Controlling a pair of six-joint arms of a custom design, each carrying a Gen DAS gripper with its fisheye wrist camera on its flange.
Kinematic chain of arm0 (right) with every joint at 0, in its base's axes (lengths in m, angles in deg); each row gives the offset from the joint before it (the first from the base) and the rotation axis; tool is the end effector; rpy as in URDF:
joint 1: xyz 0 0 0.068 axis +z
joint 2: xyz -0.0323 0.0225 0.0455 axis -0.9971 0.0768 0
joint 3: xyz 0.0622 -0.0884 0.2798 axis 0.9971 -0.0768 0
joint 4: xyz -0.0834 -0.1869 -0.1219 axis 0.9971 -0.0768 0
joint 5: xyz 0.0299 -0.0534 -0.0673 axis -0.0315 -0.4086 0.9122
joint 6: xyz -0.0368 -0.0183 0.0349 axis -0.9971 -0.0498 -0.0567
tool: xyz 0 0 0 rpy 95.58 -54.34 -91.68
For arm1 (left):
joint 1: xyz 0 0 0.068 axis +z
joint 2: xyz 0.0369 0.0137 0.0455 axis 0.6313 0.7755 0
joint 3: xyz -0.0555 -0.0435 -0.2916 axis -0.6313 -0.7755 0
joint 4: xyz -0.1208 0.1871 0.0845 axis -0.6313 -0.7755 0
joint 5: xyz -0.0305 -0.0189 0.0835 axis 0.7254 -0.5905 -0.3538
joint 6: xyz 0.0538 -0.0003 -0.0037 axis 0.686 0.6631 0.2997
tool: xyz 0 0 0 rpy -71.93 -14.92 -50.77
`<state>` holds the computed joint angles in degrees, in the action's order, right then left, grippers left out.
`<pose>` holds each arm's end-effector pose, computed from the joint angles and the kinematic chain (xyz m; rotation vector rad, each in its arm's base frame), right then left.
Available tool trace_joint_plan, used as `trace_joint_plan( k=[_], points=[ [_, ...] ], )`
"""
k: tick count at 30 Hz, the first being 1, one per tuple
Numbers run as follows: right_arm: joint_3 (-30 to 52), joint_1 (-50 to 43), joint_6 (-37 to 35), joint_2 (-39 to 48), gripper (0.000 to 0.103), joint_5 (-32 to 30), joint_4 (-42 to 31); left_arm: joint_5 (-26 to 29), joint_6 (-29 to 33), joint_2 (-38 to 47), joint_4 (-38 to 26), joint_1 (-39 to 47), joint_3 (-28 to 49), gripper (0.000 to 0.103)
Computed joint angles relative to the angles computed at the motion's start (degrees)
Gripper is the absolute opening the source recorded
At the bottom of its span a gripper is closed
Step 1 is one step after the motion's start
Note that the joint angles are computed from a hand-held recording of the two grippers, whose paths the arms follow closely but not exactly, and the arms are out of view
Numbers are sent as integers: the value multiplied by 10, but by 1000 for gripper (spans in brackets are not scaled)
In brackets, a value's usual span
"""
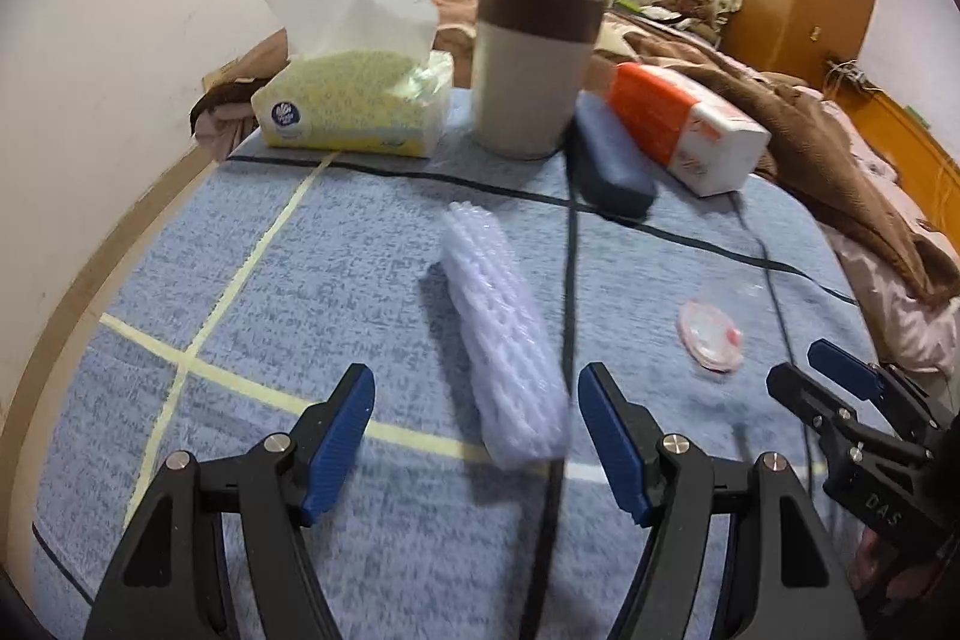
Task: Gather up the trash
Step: 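Grasp the clear cup again with the right tool while the left tool grasps the white foam net, then lift the clear cup and white foam net and carry both over the bin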
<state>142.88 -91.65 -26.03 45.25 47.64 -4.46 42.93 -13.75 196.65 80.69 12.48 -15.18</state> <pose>0.3541 -0.0173 0.1030 -0.8410 2.3018 0.4814 0.2788 -0.1210 0.1121 -0.6734 2.3673 0.0965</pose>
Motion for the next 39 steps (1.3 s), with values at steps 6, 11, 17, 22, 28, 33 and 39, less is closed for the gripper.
trace_joint_plan(
  k=[6,11,17,22,28,33,39],
  points=[
    [15,26,-7,8,60,3,-13,39,33,33,39,36,14,72],
    [38,50,2,20,60,15,-26,43,39,47,63,57,12,71],
    [56,74,12,31,60,32,-38,49,49,49,93,77,-1,61],
    [58,84,27,33,60,46,-31,49,55,52,119,86,-10,49],
    [50,86,38,29,47,52,-16,53,59,50,145,92,-24,33],
    [39,84,40,22,35,51,-1,54,62,49,156,83,-28,31],
    [25,79,42,15,35,42,16,31,65,42,134,58,-20,31]
  ],
)
